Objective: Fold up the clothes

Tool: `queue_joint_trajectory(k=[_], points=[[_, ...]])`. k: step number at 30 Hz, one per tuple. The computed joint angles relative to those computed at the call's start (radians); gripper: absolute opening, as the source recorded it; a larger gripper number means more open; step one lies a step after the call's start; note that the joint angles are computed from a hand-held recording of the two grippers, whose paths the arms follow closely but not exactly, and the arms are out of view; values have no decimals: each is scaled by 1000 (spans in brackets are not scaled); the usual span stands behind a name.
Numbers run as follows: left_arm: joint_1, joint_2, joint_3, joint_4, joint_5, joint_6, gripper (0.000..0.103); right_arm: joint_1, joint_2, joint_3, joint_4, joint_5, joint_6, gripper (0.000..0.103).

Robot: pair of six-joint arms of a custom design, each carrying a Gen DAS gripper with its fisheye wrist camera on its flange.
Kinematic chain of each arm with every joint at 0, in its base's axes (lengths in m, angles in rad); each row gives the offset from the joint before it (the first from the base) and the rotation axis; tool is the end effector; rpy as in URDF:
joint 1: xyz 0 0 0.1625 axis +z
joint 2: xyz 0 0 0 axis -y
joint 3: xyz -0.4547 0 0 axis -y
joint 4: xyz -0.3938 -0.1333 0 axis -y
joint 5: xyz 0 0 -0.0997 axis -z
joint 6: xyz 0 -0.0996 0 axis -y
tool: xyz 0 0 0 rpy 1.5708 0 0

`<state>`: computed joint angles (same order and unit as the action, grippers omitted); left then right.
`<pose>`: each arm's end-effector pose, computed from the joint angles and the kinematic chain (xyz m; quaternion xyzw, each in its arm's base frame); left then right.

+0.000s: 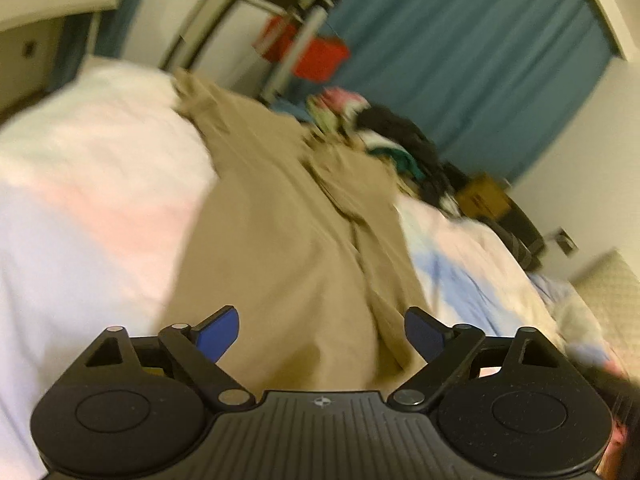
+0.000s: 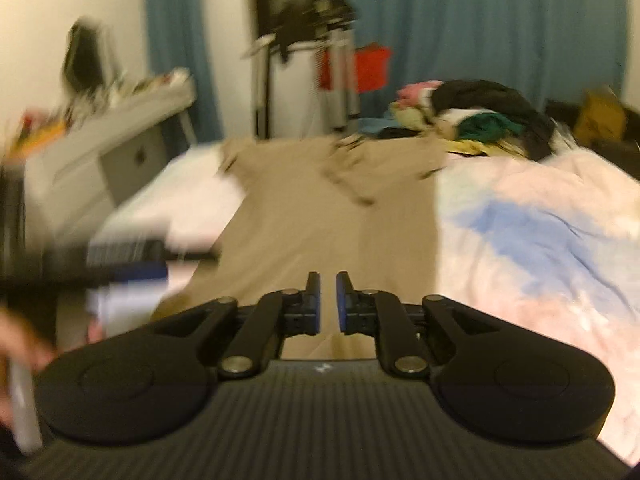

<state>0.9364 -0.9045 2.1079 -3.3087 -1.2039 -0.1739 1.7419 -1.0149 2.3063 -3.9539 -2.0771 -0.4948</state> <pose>-0.1932 -0.5477 0.1232 0.1695 0.9343 -0.3079 0.0597 0.1641 -0.4504 0.2185 0.1476 -0.8245 0.4615 0.2923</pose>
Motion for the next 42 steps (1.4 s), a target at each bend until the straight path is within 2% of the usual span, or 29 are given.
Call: queue_joint_trajectory(k=[1,2,3,4,7,9,14,18,22,24,25,31,32,34,36,39,41,42], points=[[1,5,-3,17,-26,-3,86,-12,-29,2,20,15,34,35],[0,11,-5,31,-49,-5,83,-24,-58,2,40,30,67,58],[-1,20,-9,44,-67,-5,81,-36,-87,2,61,45,101,72],[-4,31,-16,60,-78,0,80,-53,-96,6,41,66,120,73],[-14,68,-39,108,-96,39,68,-105,-123,31,33,131,206,73],[-21,97,-53,132,-93,77,57,-156,-127,58,12,220,261,72],[-27,148,-90,226,-42,118,40,-262,-108,95,-34,324,314,73],[-11,163,-108,266,-58,144,25,-304,-95,83,10,301,304,73],[-6,173,-120,287,-55,158,20,-321,-80,62,53,292,294,72],[-10,169,-108,275,-53,168,5,-320,-70,53,54,279,291,72],[-13,165,-100,265,-47,166,1,-323,-68,51,57,282,293,72],[-15,78,-40,223,-119,79,1,-338,-95,81,84,298,327,72],[-16,65,-32,218,-122,57,1,-330,-93,85,63,276,325,71],[-25,51,-21,221,-92,25,1,-312,-88,91,20,230,321,72],[-34,52,-22,247,-53,10,1,-311,-85,96,-23,226,320,72],[-45,62,-35,333,16,3,1,-316,-91,91,-15,214,333,72],[-45,81,-63,364,28,29,2,-326,-98,88,8,225,352,72],[-42,86,-82,386,22,36,5,-329,-98,86,16,227,358,72]])
